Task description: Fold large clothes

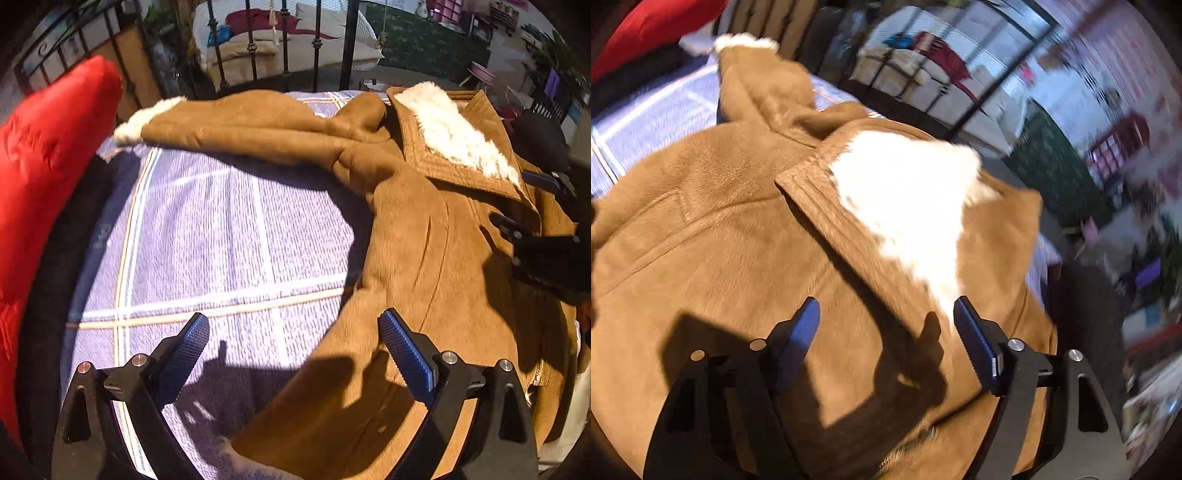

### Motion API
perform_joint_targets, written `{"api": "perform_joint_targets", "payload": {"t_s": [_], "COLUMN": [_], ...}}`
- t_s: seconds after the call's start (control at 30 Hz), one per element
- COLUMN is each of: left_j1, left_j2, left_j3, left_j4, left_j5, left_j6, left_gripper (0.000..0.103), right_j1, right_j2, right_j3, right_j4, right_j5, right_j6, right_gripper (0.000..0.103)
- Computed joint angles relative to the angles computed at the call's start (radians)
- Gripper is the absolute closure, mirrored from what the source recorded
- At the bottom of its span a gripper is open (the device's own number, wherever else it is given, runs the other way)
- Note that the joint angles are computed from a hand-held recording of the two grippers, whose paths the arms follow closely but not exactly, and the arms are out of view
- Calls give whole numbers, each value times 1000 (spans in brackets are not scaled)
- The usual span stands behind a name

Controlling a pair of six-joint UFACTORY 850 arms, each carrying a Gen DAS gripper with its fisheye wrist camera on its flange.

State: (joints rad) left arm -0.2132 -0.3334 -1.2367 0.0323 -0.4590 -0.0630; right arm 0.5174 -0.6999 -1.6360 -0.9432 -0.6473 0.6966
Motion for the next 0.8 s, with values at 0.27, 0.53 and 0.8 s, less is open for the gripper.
{"api": "perform_joint_targets", "payload": {"t_s": [0.27,0.53,0.8], "left_j1": [20,25,7], "left_j2": [59,58,42], "left_j3": [90,83,77], "left_j4": [64,-29,-27], "left_j5": [1,4,-1], "left_j6": [-4,71,44], "left_gripper": [11,11,11], "right_j1": [-5,-326,-332], "right_j2": [-92,28,78], "right_j3": [-125,-11,98], "right_j4": [-201,492,494], "right_j5": [-56,190,256], "right_j6": [67,292,288], "right_gripper": [91,89,49]}}
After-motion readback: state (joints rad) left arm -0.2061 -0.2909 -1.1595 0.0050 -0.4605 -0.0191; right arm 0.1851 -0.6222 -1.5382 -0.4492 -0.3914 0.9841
